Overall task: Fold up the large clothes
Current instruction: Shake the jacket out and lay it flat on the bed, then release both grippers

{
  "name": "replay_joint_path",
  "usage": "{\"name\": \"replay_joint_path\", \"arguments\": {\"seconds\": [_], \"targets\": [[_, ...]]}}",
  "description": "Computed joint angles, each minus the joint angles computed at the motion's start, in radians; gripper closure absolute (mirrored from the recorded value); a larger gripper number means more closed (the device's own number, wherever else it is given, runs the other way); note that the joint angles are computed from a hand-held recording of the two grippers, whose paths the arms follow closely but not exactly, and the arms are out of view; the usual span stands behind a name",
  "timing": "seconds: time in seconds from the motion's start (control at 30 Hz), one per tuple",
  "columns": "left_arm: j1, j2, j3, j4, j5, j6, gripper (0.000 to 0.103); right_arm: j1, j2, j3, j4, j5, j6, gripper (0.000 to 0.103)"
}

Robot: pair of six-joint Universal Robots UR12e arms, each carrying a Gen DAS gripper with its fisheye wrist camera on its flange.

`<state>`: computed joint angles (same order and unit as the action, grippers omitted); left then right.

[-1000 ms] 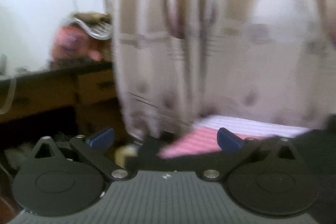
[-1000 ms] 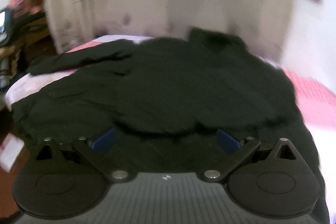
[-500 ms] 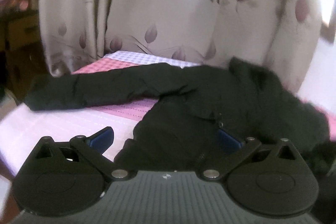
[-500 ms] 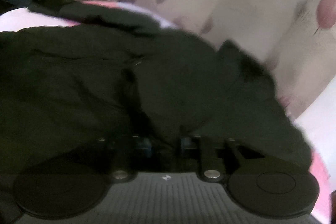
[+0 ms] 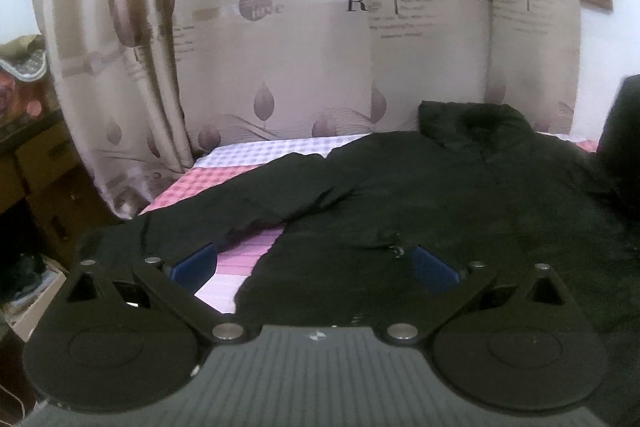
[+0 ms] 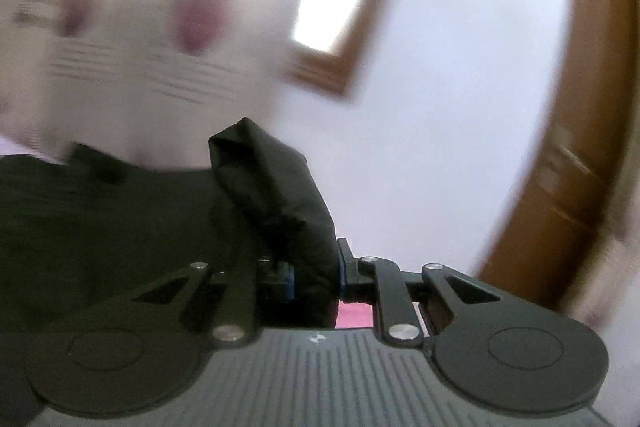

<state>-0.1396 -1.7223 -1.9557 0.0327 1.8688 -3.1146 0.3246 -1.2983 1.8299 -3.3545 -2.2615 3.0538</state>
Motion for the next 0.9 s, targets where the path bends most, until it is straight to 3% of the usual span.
{"name": "replay_joint_path", "arguments": {"seconds": [0.13, 0.4, 0.53, 0.63, 0.7, 0.77, 0.8, 0.87, 0.9], "targets": [[-0.013, -0.010, 0.012, -0.011, 0.018, 0.005, 0.000, -0.078, -0.036, 0.065, 0.094, -0.050, 0.110, 0.085], [-0.028, -0.020, 0.026, -0.042, 0.051, 0.024, 0.000, -0.187, -0.060, 0.166, 0.299, -0.027, 0.381, 0.085], [-0.033, -0.026, 0.033, -0.048, 0.061, 0.032, 0.000, -0.210, -0.060, 0.177, 0.374, -0.010, 0.536, 0.072], [-0.036, -0.030, 0.036, -0.050, 0.062, 0.034, 0.000, -0.184, -0.046, 0.159, 0.382, -0.105, 0.575, 0.070], [-0.038, -0.031, 0.036, -0.047, 0.061, 0.037, 0.000, -0.142, -0.036, 0.159, 0.282, -0.164, 0.530, 0.061], [-0.037, -0.030, 0.034, -0.047, 0.054, 0.035, 0.000, -0.097, -0.021, 0.154, 0.194, -0.214, 0.471, 0.013], [-0.039, -0.030, 0.033, -0.045, 0.053, 0.033, 0.000, -0.071, -0.013, 0.146, 0.158, -0.232, 0.439, 0.007], [-0.041, -0.028, 0.031, -0.045, 0.050, 0.033, 0.000, -0.022, 0.004, 0.135, 0.053, -0.228, 0.324, 0.005], [-0.043, -0.028, 0.030, -0.045, 0.048, 0.032, 0.000, 0.003, 0.008, 0.124, 0.047, -0.216, 0.277, 0.004]]}}
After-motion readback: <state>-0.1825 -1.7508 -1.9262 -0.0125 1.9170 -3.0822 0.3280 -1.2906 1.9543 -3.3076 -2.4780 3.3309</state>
